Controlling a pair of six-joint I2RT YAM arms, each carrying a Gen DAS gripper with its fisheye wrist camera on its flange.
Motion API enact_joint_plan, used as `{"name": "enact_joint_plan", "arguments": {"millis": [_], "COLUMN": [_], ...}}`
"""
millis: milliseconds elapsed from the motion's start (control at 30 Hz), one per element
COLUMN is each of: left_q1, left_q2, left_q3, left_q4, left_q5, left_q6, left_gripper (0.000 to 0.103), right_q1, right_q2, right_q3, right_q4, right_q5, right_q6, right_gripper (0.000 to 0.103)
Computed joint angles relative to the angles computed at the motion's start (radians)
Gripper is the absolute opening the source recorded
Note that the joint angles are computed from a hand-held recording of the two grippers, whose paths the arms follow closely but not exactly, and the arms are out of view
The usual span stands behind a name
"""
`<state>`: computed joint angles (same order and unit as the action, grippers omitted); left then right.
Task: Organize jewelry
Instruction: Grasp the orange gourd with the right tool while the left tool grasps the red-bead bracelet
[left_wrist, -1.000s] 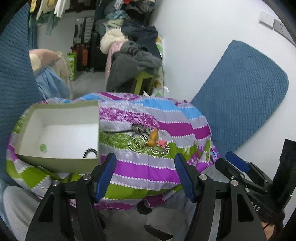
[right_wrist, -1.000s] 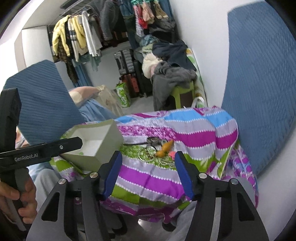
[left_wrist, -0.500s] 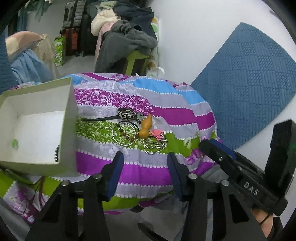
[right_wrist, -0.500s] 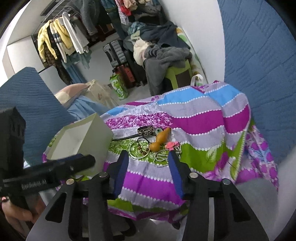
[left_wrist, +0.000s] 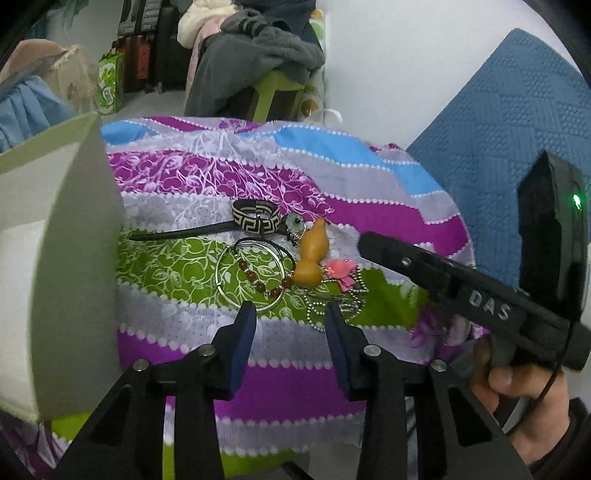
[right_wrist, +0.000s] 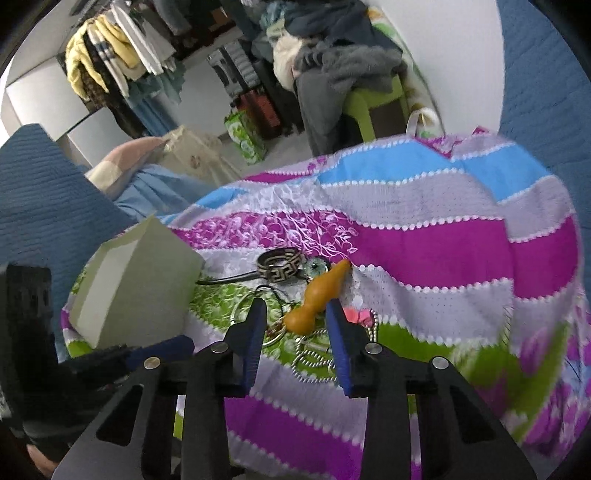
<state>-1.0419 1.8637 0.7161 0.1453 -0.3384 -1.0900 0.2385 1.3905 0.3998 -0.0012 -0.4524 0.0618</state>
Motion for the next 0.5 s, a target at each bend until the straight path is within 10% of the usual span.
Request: {"name": "enact_joint_plan", "arguments": {"millis": [500], "left_q1": [0.083], "left_q2": [0.224], "left_q3": [0.151], "left_q4": [0.031], "left_q5": [0.048], "left_q6": [0.168], "left_gripper": [0.032], "right_q1": [0.002], "right_q2": [0.393], "right_q3": [0.229], "right_q4": [0.018], "right_q5": [-0.034], "right_q6": [-0.025], "right_gripper": [0.028]}}
